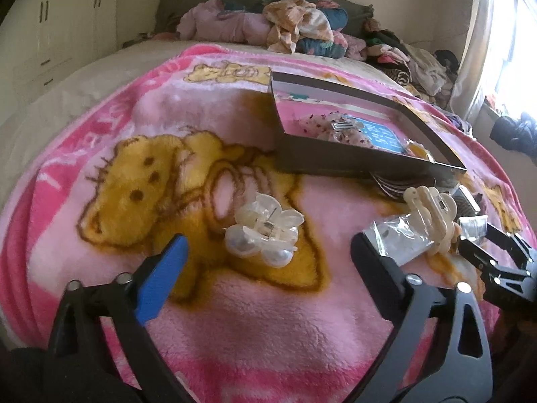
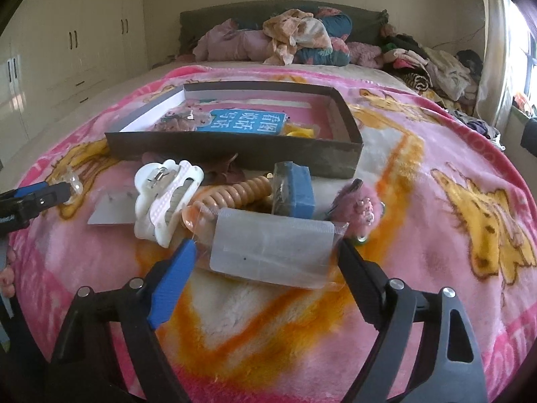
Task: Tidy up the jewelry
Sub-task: 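Move the left tool to the clear flower hair clip and grasp it, then lift the flower clip with the left tool while the right tool grasps the clear plastic case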
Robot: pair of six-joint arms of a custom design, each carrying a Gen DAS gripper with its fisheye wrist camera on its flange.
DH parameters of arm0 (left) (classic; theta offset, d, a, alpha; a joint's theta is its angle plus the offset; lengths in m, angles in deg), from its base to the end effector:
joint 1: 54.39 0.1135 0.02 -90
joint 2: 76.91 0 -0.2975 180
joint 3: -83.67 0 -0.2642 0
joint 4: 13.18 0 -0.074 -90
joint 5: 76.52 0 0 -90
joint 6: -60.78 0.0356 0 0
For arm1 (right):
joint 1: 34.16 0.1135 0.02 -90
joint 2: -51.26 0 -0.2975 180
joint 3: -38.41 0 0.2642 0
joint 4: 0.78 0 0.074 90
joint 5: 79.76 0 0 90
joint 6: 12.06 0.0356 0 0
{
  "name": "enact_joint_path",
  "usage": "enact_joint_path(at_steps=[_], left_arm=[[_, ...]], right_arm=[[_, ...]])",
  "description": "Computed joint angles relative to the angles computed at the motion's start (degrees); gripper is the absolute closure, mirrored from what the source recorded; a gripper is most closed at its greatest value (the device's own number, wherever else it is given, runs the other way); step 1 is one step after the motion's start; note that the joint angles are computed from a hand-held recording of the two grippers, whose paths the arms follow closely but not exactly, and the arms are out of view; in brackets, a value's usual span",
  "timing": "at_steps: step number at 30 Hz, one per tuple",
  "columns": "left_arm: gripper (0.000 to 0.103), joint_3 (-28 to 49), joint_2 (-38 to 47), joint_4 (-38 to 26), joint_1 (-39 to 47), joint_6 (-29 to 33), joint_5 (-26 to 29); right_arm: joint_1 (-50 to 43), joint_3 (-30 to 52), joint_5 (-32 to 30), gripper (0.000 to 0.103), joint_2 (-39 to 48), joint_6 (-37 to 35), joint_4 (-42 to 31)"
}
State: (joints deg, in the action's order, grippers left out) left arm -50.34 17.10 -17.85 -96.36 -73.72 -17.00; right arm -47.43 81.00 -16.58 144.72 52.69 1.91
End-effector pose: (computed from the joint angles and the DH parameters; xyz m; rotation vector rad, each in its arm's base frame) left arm 0.2210 -0.1745 0.1306 -0.2643 2.3122 -0.0759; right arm 0.2716 -0.0475 0.1267 -0.4483 2.2652 0.2278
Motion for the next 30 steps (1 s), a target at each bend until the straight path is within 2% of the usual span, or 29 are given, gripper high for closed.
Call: enact_joint_path(at_steps=[2, 7, 12, 21, 30], left_arm=[[0.022, 0.0, 0.4, 0.5, 0.5, 0.0, 0.7], [0.035, 0.7, 1.9, 1.5, 1.1, 1.2, 1.2], [0.064, 2.8, 4.0, -0.6, 0.6, 2.4, -0.4], [0.064, 2.6, 1.6, -0.3, 0.3, 3.3, 0.1], [0.064, 5.8, 0.9, -0.4, -1.6, 5.4, 0.9]], right_arm=[[-0.8, -0.3, -1.5, 0.022, -0.3, -0.2, -0.4], [-3.0, -0.7, -4.5, 0.022, -1.6, -0.4, -2.5], [-5.8, 0.1, -7.3, 0.022, -2.5, -0.3, -5.9], [-10.4, 2.0, -11.3, 0.022, -5.1, -0.3, -10.5], [-11.1, 3.6, -10.0, 0.022, -6.0, 0.1, -10.9]])
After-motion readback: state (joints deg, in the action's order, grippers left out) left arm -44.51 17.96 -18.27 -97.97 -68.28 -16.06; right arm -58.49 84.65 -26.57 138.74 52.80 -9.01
